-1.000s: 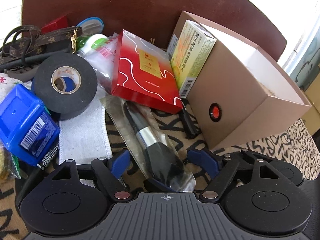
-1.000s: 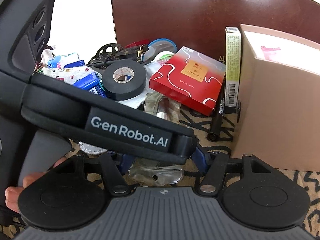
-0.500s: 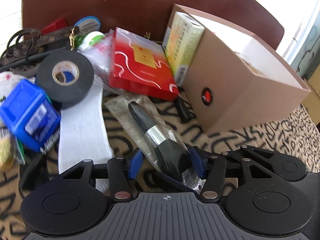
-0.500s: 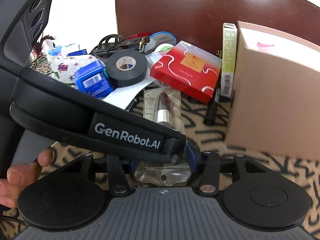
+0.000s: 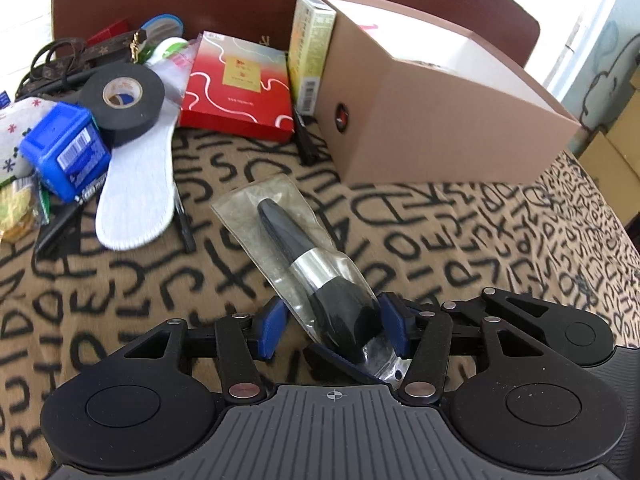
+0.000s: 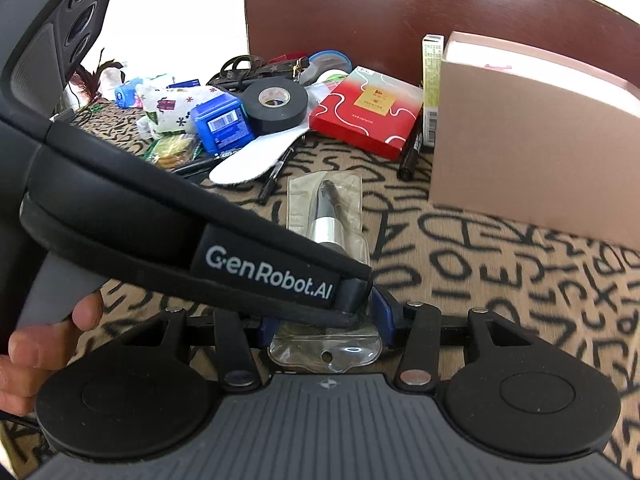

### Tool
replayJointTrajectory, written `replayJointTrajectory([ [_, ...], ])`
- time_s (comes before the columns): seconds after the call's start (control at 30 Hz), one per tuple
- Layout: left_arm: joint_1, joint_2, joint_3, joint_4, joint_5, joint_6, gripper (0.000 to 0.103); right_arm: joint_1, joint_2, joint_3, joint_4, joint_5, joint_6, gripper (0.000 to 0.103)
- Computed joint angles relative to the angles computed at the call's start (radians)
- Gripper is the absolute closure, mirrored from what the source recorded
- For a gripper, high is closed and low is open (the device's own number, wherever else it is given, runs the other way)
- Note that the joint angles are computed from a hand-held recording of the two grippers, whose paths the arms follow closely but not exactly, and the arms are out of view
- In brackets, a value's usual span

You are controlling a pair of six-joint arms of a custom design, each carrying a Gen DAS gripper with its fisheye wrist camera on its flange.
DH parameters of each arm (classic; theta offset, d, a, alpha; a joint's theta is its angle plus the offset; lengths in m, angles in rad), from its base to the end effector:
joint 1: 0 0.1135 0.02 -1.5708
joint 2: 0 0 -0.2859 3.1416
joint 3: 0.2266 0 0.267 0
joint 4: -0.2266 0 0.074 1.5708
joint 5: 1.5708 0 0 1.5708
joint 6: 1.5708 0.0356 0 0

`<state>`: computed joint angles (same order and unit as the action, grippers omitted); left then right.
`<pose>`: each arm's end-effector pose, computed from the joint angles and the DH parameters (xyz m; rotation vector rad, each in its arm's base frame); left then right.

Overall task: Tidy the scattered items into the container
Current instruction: 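Carry the bagged brush with both grippers over the cardboard box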

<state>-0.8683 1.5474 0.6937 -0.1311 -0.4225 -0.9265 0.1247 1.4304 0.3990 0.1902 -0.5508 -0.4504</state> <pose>0.1975 -0.2107 0.1539 -0.2292 2.4391 -0.2496 0.2305 0.0477 0.1264 -0.8886 2.1312 0.4980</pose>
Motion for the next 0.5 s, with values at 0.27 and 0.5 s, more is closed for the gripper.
replayJointTrajectory([
  [0.27,-0.088,-0.003,0.011,-0.045,-0.021,-0.056,0.047,-0.095,-0.117,-0.06,-0.107,-0.059,-0.065,0.049],
  [0.5,-0.139,-0.001,0.019,-0.066,-0.028,-0.093,0.035,-0.142,-0.181,-0.095,-0.155,-0.083,-0.106,0.046],
])
